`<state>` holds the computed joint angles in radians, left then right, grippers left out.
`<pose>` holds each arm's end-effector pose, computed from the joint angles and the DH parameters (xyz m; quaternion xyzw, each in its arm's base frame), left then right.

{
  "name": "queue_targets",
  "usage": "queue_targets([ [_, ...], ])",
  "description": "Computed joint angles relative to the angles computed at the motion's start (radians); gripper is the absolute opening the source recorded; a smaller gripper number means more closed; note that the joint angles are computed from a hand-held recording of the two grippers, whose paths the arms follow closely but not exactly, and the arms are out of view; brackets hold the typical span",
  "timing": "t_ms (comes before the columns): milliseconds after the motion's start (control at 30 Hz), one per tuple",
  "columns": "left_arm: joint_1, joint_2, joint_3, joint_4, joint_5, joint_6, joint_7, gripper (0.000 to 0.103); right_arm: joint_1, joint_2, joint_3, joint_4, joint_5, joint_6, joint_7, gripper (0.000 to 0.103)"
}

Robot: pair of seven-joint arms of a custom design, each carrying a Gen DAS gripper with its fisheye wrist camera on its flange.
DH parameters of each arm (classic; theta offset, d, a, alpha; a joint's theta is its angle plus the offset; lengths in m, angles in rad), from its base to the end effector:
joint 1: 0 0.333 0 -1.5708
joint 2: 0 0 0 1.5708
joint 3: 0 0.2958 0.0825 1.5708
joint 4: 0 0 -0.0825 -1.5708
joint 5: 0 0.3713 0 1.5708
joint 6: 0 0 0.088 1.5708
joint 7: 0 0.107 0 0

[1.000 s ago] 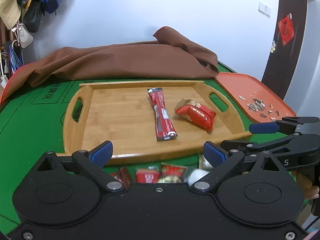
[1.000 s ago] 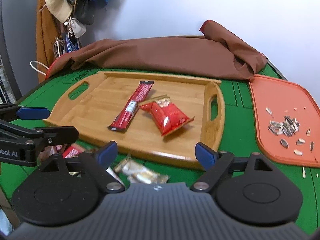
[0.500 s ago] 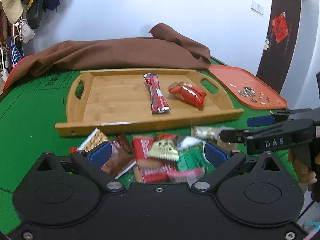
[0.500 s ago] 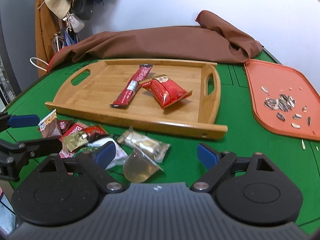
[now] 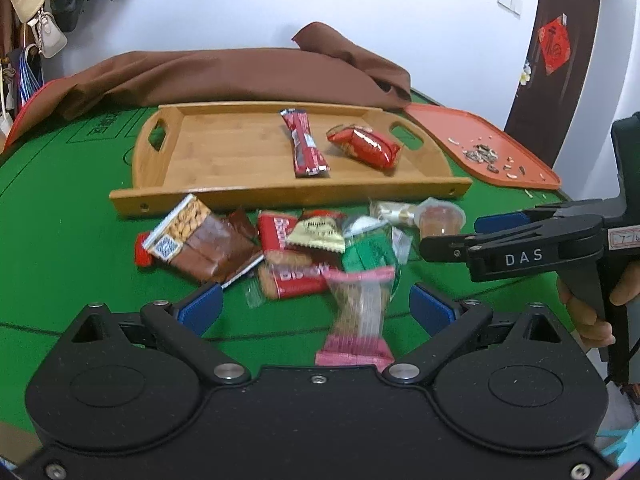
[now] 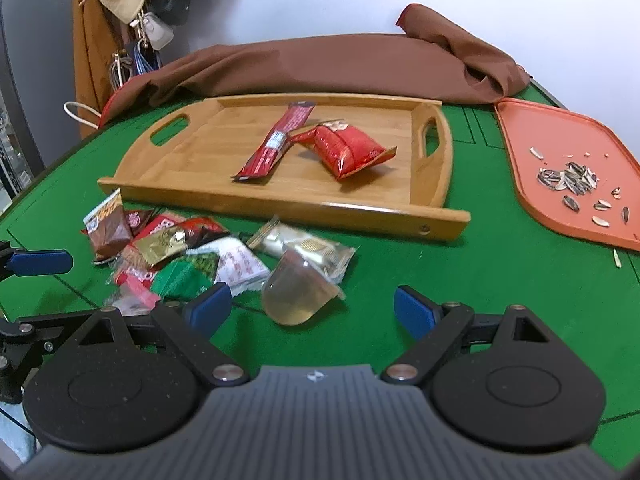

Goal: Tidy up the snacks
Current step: 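Move the left tool back over the pile toward the pink pastry, then grasp the pink pastry with the left tool while the right tool grasps the jelly cup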

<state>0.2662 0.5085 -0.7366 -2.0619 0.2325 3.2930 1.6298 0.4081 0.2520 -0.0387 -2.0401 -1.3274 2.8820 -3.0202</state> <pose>0.5659 -0.2662 0.3406 -0.4366 0.7877 -0.4108 0.1421 0.5304 0.2661 0.3424 -0.6142 0.6810 -0.2630 0.2996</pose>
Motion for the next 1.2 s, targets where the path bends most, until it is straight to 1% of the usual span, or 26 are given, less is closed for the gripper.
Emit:
queue_targets([
  [233, -0.052, -0.007, 0.051, -0.006, 0.001, 0.012, -0.001, 0.099, 0.020, 0.020, 0.009, 0.018, 0.023, -0.059, -0.046, 0.093],
  [400, -0.117, -0.017, 0.120, -0.008, 0.008, 0.037, -0.012, 0.099, 0.024, 0.032, 0.003, 0.026, 0.047, -0.049, -0.072, 0.093],
  [433, -0.122, -0.018, 0.126, -0.008, 0.012, 0.039, -0.015, 0.099, 0.026, 0.035, 0.002, 0.029, 0.050, -0.051, -0.077, 0.093],
  [500, -0.121, -0.014, 0.126, -0.006, 0.023, 0.038, -0.019, 0.098, 0.030, 0.039, -0.002, 0.033, 0.057, -0.053, -0.085, 0.093],
  [567, -0.107, -0.007, 0.112, -0.003, 0.033, 0.031, -0.022, 0.093, 0.035, 0.043, -0.005, 0.037, 0.058, -0.057, -0.090, 0.093],
  [600, -0.097, -0.003, 0.102, -0.002, 0.037, 0.025, -0.023, 0.089, 0.036, 0.044, -0.006, 0.038, 0.059, -0.058, -0.094, 0.092],
  [667, -0.072, 0.007, 0.074, 0.003, 0.040, 0.008, -0.021, 0.083, 0.039, 0.047, -0.008, 0.042, 0.063, -0.059, -0.101, 0.092],
  [700, -0.049, 0.016, 0.048, 0.006, 0.041, -0.006, -0.015, 0.078, 0.041, 0.048, -0.009, 0.044, 0.065, -0.060, -0.105, 0.092],
  [733, -0.029, 0.024, 0.025, 0.009, 0.039, -0.020, -0.007, 0.075, 0.043, 0.050, -0.008, 0.047, 0.069, -0.065, -0.113, 0.091],
  [833, -0.051, 0.018, 0.045, 0.010, 0.017, -0.013, 0.008, 0.070, 0.051, 0.055, -0.012, 0.053, 0.064, -0.077, -0.121, 0.090],
  [1000, -0.071, 0.014, 0.062, 0.012, -0.008, -0.010, 0.024, 0.069, 0.055, 0.060, -0.014, 0.061, 0.062, -0.082, -0.124, 0.089],
  [1100, -0.096, 0.008, 0.087, 0.010, -0.010, 0.000, 0.036, 0.069, 0.056, 0.060, -0.015, 0.060, 0.062, -0.079, -0.122, 0.088],
  [1200, -0.107, 0.001, 0.099, 0.003, -0.012, 0.007, 0.032, 0.069, 0.055, 0.058, -0.011, 0.059, 0.074, -0.080, -0.130, 0.085],
])
